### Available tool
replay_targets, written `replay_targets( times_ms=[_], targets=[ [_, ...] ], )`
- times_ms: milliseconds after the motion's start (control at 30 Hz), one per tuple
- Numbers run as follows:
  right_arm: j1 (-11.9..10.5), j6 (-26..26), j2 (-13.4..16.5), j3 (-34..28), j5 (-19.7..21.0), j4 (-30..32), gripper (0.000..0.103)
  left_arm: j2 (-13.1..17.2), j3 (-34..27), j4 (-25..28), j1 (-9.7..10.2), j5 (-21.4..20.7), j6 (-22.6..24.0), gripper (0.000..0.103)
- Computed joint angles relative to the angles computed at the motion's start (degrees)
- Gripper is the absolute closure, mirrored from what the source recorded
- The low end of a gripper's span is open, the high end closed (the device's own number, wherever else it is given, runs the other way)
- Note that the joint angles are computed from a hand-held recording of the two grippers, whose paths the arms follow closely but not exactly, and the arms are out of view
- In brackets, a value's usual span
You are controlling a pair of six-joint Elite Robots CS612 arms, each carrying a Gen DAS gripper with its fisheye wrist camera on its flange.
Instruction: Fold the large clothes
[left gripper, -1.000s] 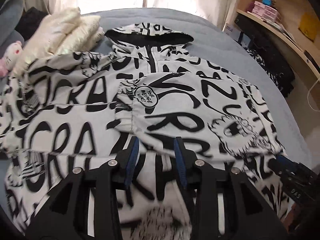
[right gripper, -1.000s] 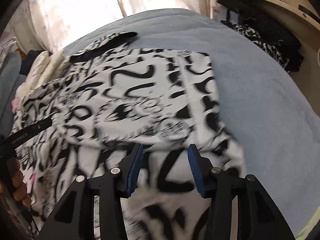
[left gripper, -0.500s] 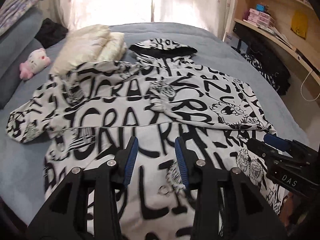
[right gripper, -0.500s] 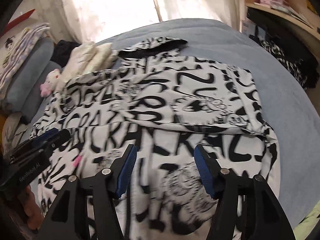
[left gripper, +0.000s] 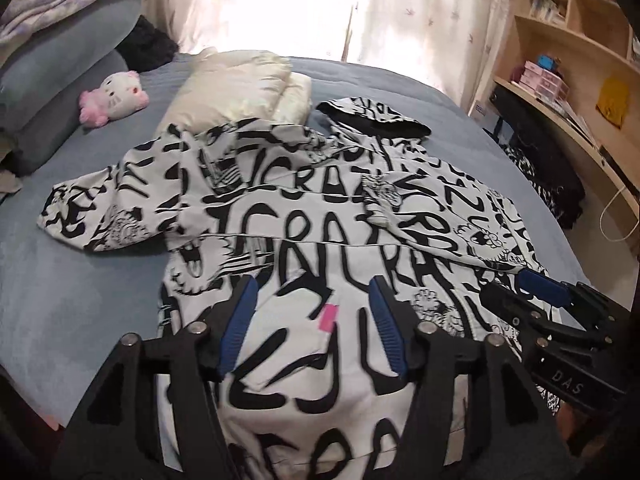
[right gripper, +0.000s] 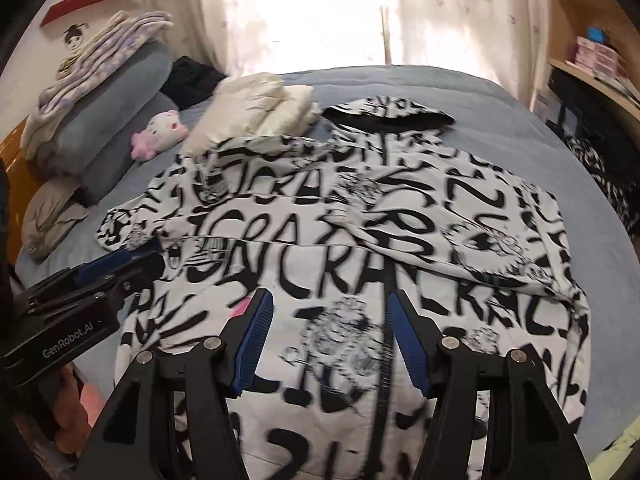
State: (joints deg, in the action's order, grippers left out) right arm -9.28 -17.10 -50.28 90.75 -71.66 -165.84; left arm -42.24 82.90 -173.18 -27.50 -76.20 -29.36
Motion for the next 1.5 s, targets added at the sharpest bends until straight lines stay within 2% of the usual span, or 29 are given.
replay_targets(
  times_ms=[367, 500, 667, 900, 1100, 1300, 1500],
  targets=[
    [5.9, -1.2, 2.8, -4.8, 1.7, 2.7, 0.041, -1.1, 4.7, -4.8, 4.16, 0.5, -4.3, 0.044],
    [8.2, -0.8, 4.9, -7.8, 2.0, 3.3, 0.038, -0.8, 5.4, -5.4, 5.98, 0.6, -6.4, 0.044],
    [11.0, -0.7, 8.0, -12.3, 1.7, 5.0, 0.038, 0.3, 6.0, -6.5, 8.67, -1.8, -9.1, 0.044],
    [14.1, -1.8, 12.5, -18.0, -0.1, 5.4, 0.038, 3.1, 5.4, -10.3, 12.39, -5.6, -13.4, 0.044],
    [16.5, -3.3, 16.6, -23.9, -0.8, 7.2, 0.038, 6.5, 3.0, -12.6, 16.5, -11.3, -19.6, 0.044],
    [18.2, -3.0, 20.7, -30.2, -0.5, 10.0, 0.038, 9.5, -0.8, -10.1, 19.99, -15.4, -25.6, 0.044],
    [20.1, -3.0, 24.7, -36.5, -2.3, 11.1, 0.038, 12.1, -5.2, -7.9, 22.52, -17.6, -26.4, 0.044]
  ],
)
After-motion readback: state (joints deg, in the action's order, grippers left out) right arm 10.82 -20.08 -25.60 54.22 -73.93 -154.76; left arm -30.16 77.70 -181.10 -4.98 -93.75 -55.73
